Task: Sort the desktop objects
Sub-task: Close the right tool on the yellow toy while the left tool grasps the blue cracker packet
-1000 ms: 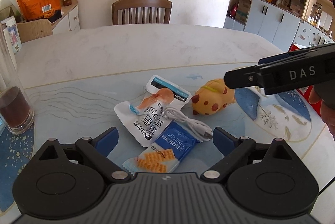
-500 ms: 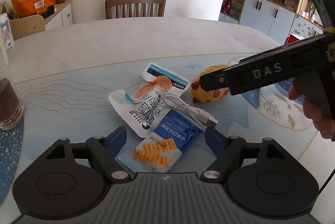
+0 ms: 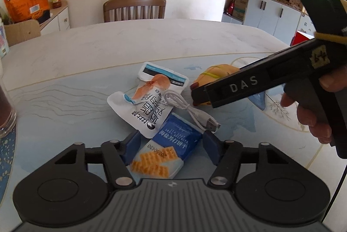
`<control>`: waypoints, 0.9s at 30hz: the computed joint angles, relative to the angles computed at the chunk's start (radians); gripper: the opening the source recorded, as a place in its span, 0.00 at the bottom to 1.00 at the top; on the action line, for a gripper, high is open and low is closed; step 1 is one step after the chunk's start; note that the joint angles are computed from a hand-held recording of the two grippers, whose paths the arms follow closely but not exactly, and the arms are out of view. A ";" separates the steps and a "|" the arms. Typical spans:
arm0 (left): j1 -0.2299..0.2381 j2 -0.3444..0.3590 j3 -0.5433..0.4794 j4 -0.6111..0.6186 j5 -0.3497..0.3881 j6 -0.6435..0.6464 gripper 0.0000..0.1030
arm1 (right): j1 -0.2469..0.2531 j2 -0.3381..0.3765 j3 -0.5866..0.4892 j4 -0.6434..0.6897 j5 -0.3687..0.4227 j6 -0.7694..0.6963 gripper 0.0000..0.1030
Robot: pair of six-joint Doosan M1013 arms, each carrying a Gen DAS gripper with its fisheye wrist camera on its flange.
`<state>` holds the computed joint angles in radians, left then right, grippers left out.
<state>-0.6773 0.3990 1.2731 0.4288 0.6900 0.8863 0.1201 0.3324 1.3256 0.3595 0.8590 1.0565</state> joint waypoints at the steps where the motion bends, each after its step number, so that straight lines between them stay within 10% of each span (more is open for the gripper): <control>1: -0.001 0.001 0.001 0.002 -0.004 0.002 0.56 | -0.002 0.001 -0.001 0.006 0.005 -0.001 0.84; 8: -0.006 0.002 0.003 0.013 -0.016 -0.004 0.40 | -0.007 -0.002 0.000 0.037 0.015 -0.045 0.72; 27: -0.026 -0.002 -0.004 0.043 0.009 -0.070 0.37 | -0.032 -0.030 0.020 0.042 -0.007 -0.053 0.67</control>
